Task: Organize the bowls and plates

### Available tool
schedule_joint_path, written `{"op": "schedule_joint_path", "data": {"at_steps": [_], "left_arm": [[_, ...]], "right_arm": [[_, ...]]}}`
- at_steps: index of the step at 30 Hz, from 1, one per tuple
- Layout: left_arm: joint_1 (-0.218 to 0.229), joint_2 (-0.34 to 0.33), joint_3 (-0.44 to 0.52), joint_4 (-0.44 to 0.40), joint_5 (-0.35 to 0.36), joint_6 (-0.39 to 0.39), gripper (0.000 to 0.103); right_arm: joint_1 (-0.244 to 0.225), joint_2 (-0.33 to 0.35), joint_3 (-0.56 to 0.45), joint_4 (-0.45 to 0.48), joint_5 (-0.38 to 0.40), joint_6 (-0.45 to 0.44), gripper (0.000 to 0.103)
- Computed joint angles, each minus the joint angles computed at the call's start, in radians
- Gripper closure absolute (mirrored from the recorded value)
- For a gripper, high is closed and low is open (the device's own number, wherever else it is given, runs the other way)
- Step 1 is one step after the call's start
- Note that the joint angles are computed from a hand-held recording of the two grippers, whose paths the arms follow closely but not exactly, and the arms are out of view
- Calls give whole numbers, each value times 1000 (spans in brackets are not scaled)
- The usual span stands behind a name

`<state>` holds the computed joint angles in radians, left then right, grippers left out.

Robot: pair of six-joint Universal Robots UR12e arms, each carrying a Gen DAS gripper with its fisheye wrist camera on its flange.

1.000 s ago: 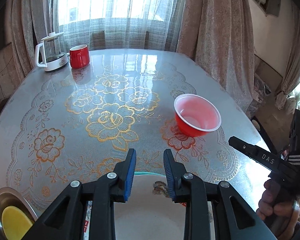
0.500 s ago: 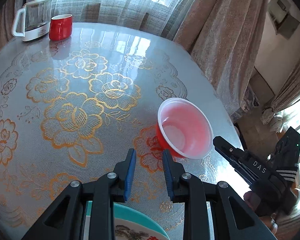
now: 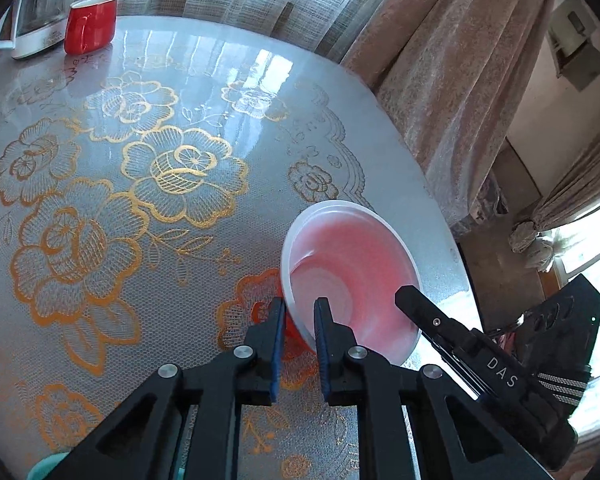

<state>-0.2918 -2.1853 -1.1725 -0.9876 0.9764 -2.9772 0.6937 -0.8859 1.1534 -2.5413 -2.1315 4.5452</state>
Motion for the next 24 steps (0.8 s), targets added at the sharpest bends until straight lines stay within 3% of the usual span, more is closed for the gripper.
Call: {"op": "schedule_joint_path", "data": {"at_steps": [6,19,24], "left_arm": [[10,16,-26,21,1,7,91],[51,76,-107,60,108,-52,91],[65,83,-121,44,80,-53,91]], "right_arm": [[1,1,0,-15,13,-17,91],[6,64,-102,-29,127,-107,88],[8,82,-128,-41,153,-112,81]]}}
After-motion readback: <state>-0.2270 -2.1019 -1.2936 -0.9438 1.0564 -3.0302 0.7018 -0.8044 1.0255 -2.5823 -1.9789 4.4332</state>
